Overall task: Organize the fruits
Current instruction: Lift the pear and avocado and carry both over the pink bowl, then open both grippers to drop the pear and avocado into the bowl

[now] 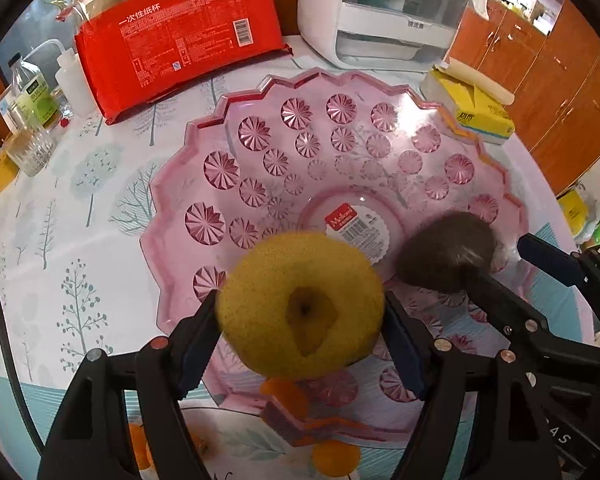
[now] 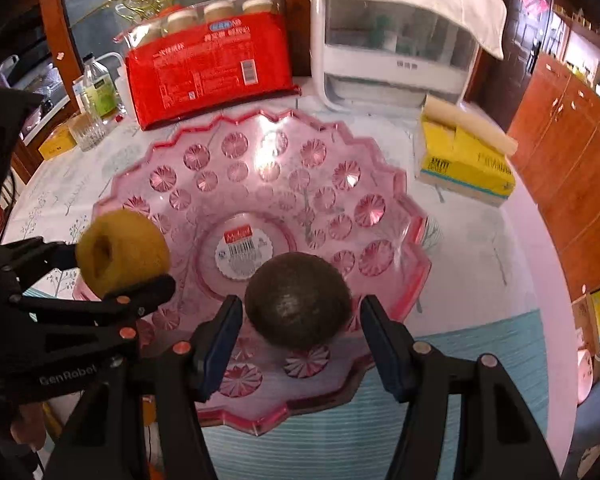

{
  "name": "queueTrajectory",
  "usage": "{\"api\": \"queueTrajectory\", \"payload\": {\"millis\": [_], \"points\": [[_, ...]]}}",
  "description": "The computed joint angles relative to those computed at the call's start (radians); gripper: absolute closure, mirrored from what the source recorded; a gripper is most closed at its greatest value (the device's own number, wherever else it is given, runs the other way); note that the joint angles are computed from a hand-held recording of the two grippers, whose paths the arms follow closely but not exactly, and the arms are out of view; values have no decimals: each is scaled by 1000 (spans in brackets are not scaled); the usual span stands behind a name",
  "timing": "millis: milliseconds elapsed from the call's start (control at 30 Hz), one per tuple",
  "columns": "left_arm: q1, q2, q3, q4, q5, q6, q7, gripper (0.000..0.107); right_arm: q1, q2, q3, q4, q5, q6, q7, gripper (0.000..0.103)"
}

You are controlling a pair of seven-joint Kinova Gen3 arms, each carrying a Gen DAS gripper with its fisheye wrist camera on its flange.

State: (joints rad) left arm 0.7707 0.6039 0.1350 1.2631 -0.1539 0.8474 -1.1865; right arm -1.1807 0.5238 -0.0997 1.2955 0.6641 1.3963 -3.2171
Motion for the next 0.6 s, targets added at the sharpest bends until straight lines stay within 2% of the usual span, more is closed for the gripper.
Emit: {"api": "queueTrajectory", "payload": {"millis": [167, 400, 600], "points": [[-9, -8, 7, 11, 13, -15, -8, 25, -6, -11, 1, 14, 15, 0, -14, 40], [5, -22, -1, 15, -5, -3, -1, 24, 0, -30, -7, 51, 12, -26, -79, 40], [13, -77, -12, 94, -26, -93, 33, 23, 3, -40, -14, 64, 14, -39, -127, 40]]}}
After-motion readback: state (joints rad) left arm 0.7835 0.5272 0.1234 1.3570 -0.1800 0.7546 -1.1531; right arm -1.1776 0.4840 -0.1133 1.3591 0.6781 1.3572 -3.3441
